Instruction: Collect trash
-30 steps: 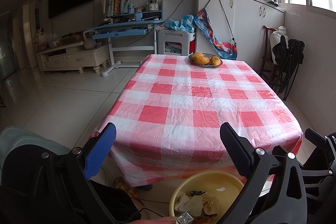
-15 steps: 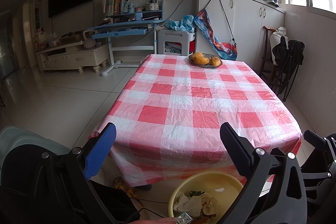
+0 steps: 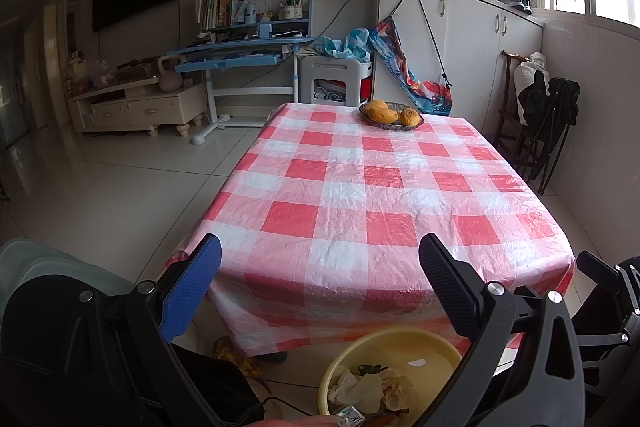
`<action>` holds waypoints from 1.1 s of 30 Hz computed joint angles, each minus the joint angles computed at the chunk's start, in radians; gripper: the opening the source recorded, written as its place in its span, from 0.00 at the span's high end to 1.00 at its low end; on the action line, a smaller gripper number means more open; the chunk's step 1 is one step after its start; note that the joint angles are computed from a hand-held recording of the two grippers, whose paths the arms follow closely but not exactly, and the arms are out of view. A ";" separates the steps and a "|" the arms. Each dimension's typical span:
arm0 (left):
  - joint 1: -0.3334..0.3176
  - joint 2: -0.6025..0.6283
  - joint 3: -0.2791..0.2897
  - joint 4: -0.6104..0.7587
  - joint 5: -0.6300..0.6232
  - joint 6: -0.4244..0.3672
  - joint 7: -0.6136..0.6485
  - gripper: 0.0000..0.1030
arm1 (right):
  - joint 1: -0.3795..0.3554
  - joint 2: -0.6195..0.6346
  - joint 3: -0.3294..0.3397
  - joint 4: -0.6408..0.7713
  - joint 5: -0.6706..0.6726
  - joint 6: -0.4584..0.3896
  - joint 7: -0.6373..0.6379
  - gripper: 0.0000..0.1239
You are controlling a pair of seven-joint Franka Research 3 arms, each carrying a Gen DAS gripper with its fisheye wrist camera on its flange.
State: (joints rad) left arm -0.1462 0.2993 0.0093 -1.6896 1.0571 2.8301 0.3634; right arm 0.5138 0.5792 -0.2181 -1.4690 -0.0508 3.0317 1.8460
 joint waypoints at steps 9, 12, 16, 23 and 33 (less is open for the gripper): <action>0.000 0.001 -0.001 0.001 -0.007 0.002 0.002 0.07 | 0.001 0.001 0.000 -0.001 0.001 -0.001 -0.004 0.23; -0.004 0.004 -0.002 0.006 -0.011 -0.001 -0.001 0.07 | 0.000 0.000 0.001 -0.005 0.000 0.001 -0.008 0.23; -0.008 0.006 -0.002 0.010 -0.014 -0.003 0.000 0.07 | 0.001 -0.001 0.001 -0.007 0.002 0.001 -0.011 0.23; -0.011 0.008 -0.001 0.014 -0.017 -0.005 -0.003 0.07 | -0.002 -0.005 0.006 -0.015 0.001 -0.002 -0.025 0.23; -0.017 0.012 -0.002 0.027 -0.027 -0.014 -0.008 0.07 | -0.003 -0.001 0.010 -0.002 -0.007 -0.024 -0.029 0.23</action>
